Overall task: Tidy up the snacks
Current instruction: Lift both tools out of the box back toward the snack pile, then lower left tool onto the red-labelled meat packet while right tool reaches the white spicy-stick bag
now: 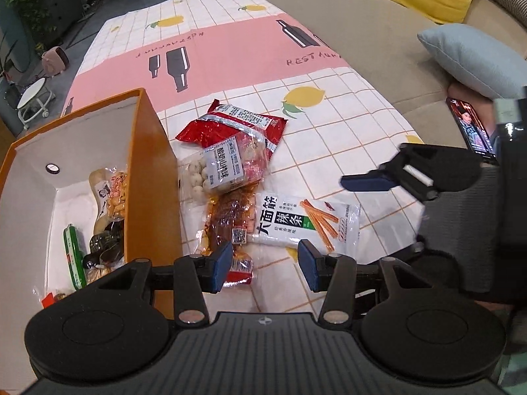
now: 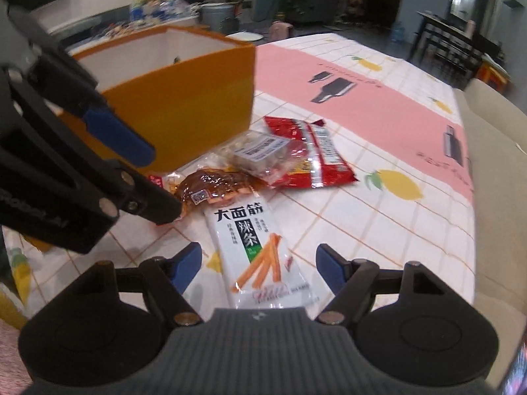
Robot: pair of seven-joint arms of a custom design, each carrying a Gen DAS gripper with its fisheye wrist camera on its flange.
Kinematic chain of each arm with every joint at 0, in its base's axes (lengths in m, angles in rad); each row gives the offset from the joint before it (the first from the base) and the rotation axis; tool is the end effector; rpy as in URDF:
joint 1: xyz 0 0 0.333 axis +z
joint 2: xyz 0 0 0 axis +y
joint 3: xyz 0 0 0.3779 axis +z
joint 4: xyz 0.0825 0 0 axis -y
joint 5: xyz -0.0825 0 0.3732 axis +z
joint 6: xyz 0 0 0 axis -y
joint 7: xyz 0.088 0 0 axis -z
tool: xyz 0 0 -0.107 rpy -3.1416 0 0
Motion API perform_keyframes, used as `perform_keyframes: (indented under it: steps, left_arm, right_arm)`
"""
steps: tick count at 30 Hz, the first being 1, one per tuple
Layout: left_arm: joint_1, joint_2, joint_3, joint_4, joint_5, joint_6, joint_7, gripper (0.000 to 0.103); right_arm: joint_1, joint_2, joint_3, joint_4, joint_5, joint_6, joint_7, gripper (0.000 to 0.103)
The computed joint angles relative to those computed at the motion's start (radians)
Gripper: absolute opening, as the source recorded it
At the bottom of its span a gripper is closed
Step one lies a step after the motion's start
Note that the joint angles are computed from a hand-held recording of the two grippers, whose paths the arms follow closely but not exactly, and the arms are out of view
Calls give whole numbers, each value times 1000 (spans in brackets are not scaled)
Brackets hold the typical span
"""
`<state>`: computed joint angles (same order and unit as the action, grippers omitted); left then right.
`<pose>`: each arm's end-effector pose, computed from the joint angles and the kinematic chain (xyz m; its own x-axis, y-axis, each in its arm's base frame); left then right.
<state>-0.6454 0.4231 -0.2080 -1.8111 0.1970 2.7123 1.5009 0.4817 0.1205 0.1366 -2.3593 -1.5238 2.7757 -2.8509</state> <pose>0.4714 -0.5194 0.4298 -0.7787 -0.6262 -0.0387 -0.5386 0.6989 -0.4706 0.3859 0.3273 0.3534 0.1270 -0.9904 0.0537 -0.7426 -0.1309 -0.6568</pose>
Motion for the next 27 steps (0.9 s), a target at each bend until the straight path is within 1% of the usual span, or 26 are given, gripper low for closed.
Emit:
perform_keyframes:
  steps: [5, 8, 11, 13, 14, 16, 18, 23, 25, 27]
  left_arm:
    - [-2, 25, 4, 41, 2, -31, 3, 54]
    - [2, 36, 1, 54, -7, -42, 10, 54]
    - [0, 46, 3, 68, -9, -52, 12, 54]
    - [0, 53, 3, 77, -11, -58, 15, 54]
    - [-1, 56, 3, 81, -12, -60, 17, 54]
    - [-5, 61, 7, 87, -8, -60, 15, 54]
    - [-10, 68, 13, 93, -3, -63, 9, 55]
    - [-26, 95, 21, 121, 18, -76, 7, 66]
    - [-46, 113, 37, 142, 53, -89, 12, 68]
    - [-89, 136, 77, 178, 115, -125, -18, 68]
  right_arm:
    - [-25, 75, -23, 51, -38, 66, -40, 74]
    - [-34, 103, -33, 70, -34, 97, -54, 66]
    - [-42, 114, -40, 82, -83, 133, 7, 60]
    - [-46, 115, -39, 83, -69, 140, -2, 56]
    - [-46, 112, -38, 80, -57, 140, -14, 55]
    - [-47, 103, -37, 67, -3, 146, -60, 54]
    - [-47, 87, -37, 43, 94, 142, -144, 53]
    - [-40, 24, -40, -42, 340, 102, -283, 53]
    - [-41, 5, -40, -66, 419, 86, -320, 54]
    - [-42, -6, -40, -80, 485, 73, -347, 54]
